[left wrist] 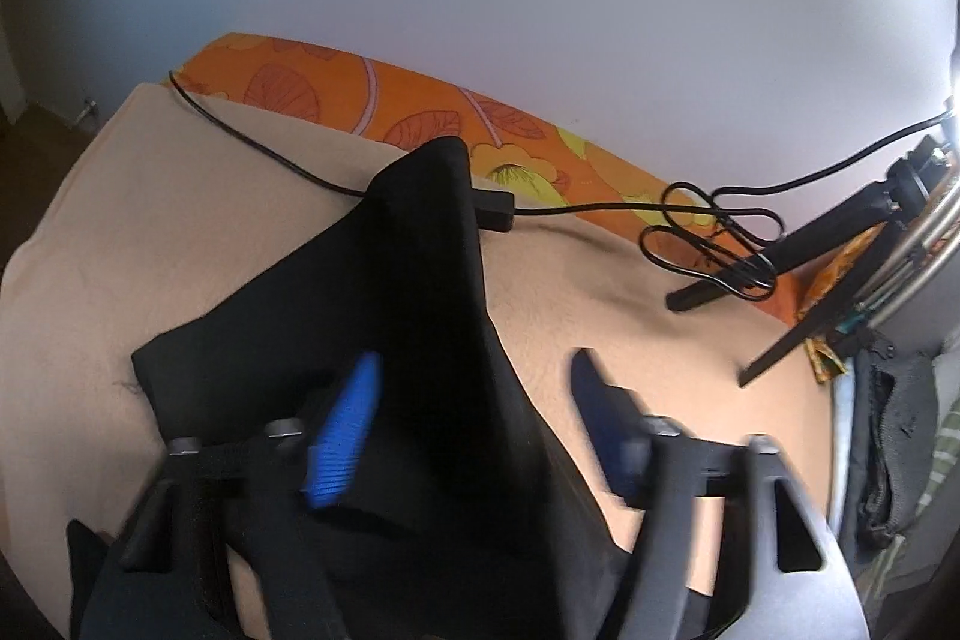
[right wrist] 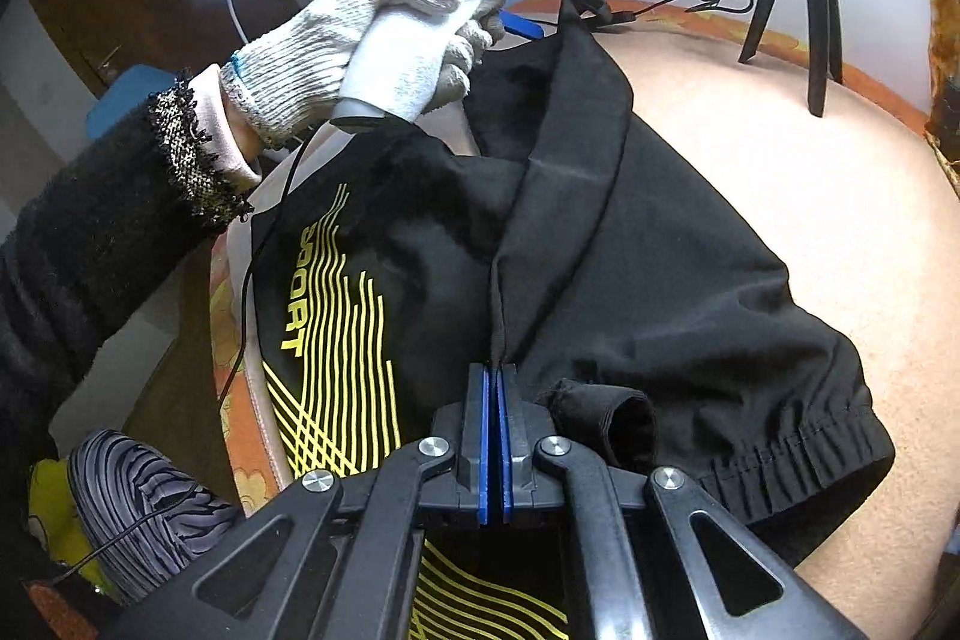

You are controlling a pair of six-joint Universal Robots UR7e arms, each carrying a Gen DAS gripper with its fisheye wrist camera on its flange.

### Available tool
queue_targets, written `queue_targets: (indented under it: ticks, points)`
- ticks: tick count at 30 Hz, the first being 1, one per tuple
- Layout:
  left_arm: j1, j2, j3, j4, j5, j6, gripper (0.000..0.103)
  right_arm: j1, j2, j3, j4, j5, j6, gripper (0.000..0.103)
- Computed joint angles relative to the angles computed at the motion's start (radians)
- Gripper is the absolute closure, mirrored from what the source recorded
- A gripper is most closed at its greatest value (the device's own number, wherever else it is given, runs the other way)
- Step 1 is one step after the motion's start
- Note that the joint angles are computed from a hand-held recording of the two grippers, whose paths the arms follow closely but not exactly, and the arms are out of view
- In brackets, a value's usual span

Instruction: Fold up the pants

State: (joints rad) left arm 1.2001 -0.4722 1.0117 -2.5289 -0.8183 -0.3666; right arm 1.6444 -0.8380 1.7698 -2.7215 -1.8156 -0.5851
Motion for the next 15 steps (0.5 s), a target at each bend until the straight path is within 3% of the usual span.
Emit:
queue_targets:
  ticks: [1, 2, 5, 10, 15]
  points:
    - [0.002, -0.002, 0.002, 0.002, -0.006, -0.008, 0.08, -0.001, -0.001, 0.002, -0.003, -0.001, 0.0, 0.103]
    - [0.006, -0.009, 0.01, -0.007, -0.015, -0.009, 0.094, -0.002, -0.003, 0.005, -0.007, -0.002, -0.001, 0.103]
    - [0.006, -0.017, 0.046, -0.106, -0.002, 0.033, 0.101, 0.0, -0.006, 0.017, -0.038, -0.017, -0.014, 0.103]
    - [0.007, -0.07, 0.135, -0.262, -0.056, 0.046, 0.102, -0.002, -0.008, 0.02, -0.07, -0.033, -0.013, 0.103]
    - [-0.014, -0.138, 0.243, -0.371, -0.047, 0.108, 0.102, 0.004, -0.016, 0.021, -0.101, -0.043, -0.025, 0.103]
